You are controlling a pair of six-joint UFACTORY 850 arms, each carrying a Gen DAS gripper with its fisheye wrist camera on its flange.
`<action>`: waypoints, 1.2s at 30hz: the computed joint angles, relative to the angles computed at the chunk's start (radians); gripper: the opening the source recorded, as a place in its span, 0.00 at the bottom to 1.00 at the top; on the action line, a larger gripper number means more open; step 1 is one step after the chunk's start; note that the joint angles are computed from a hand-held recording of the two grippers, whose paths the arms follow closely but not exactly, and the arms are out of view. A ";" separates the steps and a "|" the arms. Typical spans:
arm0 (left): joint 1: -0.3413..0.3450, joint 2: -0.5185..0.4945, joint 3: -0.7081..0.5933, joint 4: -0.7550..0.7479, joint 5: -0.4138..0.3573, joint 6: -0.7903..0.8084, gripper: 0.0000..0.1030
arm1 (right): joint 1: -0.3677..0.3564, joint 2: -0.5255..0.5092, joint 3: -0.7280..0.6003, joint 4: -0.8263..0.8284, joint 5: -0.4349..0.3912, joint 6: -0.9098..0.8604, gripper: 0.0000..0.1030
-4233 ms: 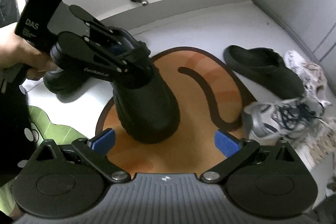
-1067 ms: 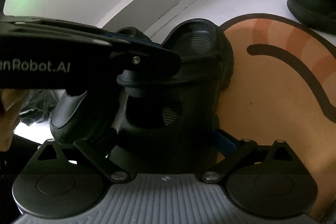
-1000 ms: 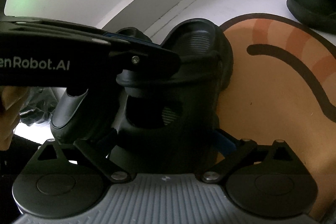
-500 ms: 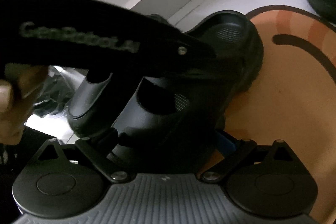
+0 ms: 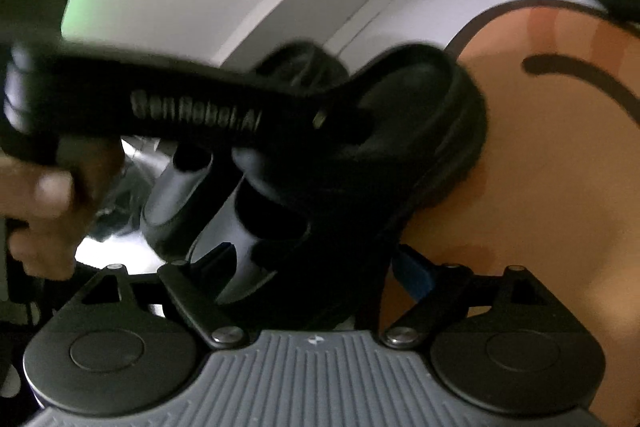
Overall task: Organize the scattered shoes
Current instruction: 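Lower the black clog beside the other clog by the wall, open right tool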
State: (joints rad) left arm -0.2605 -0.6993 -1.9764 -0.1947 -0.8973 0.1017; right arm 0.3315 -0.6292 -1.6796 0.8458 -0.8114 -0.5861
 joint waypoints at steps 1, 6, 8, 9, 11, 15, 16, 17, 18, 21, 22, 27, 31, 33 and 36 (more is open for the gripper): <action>-0.002 0.006 0.006 0.014 0.012 -0.008 0.29 | 0.000 0.010 0.008 -0.015 0.025 -0.006 0.86; -0.001 0.025 0.024 0.003 0.053 -0.008 0.29 | -0.005 0.036 0.034 -0.070 0.077 -0.045 0.75; -0.003 0.031 0.027 -0.001 0.066 -0.009 0.32 | -0.001 0.030 0.026 -0.120 0.081 -0.018 0.72; -0.003 0.032 0.028 -0.002 0.069 -0.009 0.33 | 0.000 0.025 0.020 -0.140 0.083 -0.006 0.72; -0.003 0.030 0.026 -0.009 0.068 -0.006 0.36 | 0.001 0.011 0.007 -0.183 0.100 0.038 0.72; -0.005 0.019 0.013 -0.018 0.059 0.008 0.36 | -0.014 -0.010 -0.013 -0.156 0.097 0.050 0.73; -0.006 0.016 0.011 -0.019 0.056 0.013 0.36 | -0.013 -0.012 -0.015 -0.162 0.104 0.051 0.73; -0.007 0.015 0.008 -0.019 0.053 0.016 0.36 | -0.011 -0.015 -0.019 -0.170 0.114 0.053 0.73; -0.008 0.014 0.007 -0.016 0.051 0.019 0.36 | -0.009 -0.019 -0.024 -0.174 0.118 0.056 0.73; -0.013 0.012 0.005 -0.001 0.052 0.020 0.36 | -0.008 -0.036 -0.050 -0.164 0.099 0.064 0.67; -0.013 0.013 0.006 0.002 0.053 0.019 0.36 | -0.008 -0.042 -0.061 -0.155 0.085 0.058 0.62; -0.013 0.014 0.008 0.006 0.059 0.013 0.37 | -0.011 -0.052 -0.081 -0.128 0.043 0.024 0.45; -0.016 0.015 0.011 0.002 0.060 0.019 0.37 | -0.019 -0.051 -0.072 -0.101 0.034 0.039 0.45; -0.015 0.020 0.018 -0.001 0.062 0.019 0.38 | -0.020 -0.051 -0.073 -0.108 0.031 0.043 0.46; -0.007 0.040 0.039 -0.038 0.088 0.011 0.39 | -0.021 -0.032 -0.053 -0.124 0.047 0.070 0.53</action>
State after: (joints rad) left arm -0.2670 -0.6596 -1.9375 -0.2329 -0.8089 0.1129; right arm 0.3102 -0.6607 -1.7323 0.7222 -0.7644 -0.5160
